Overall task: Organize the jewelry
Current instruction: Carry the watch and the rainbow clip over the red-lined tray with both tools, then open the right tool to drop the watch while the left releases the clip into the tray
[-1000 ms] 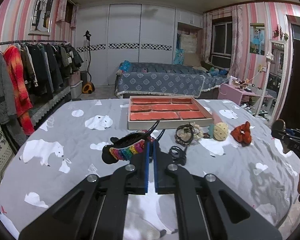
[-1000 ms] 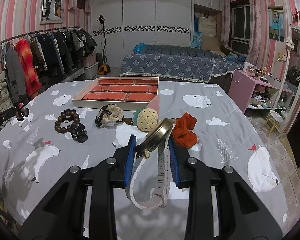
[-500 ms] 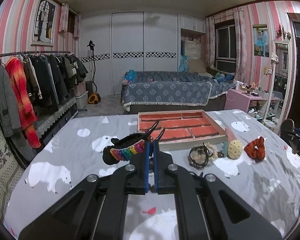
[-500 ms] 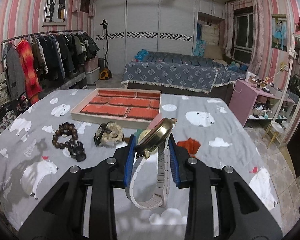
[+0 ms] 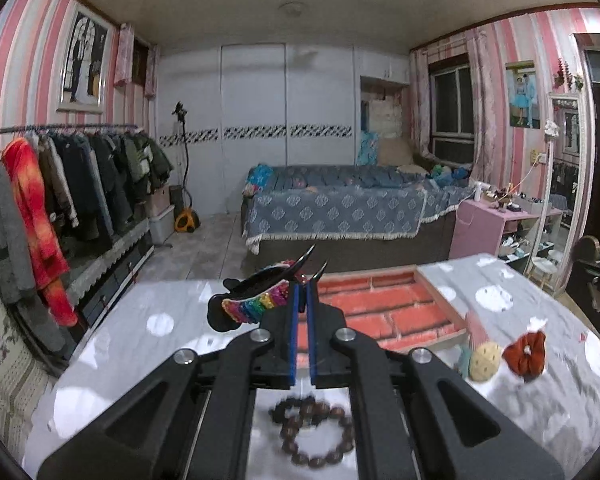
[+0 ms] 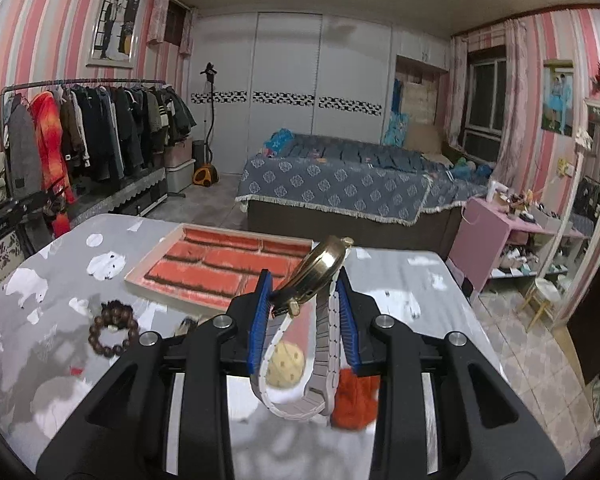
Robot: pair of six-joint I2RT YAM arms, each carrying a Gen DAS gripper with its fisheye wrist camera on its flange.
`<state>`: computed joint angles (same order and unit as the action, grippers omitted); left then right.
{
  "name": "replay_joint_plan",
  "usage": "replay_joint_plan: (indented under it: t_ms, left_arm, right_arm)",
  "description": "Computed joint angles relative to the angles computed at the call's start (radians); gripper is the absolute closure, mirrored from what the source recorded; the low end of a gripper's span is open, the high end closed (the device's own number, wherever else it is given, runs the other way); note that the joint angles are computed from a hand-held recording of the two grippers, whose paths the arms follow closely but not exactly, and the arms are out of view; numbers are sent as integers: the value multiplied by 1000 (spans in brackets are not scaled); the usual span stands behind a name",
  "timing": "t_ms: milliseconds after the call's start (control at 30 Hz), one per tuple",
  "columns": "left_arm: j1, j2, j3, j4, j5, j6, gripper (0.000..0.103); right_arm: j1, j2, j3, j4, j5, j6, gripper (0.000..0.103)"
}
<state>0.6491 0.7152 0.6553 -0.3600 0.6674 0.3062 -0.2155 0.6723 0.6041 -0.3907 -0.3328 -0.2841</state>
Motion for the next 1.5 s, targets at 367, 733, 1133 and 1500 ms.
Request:
replay_joint_plan:
  t_ms: [367,733,1133,1500]
  left_arm:
    - [-439,469,18,376,-402,-63,99]
    - [-579,936,196,421,-506,-94,99]
    - [-564,1004,225,425,-522,-74,96]
    - [-334,456,67,275,-358,-78,28]
  right_arm:
    - [262,560,146,362,161,134,71]
    - [334,1207,478,372,282,160,71]
    - [305,1310,565,327,284,174,48]
    - [157,734,202,414,102,142,38]
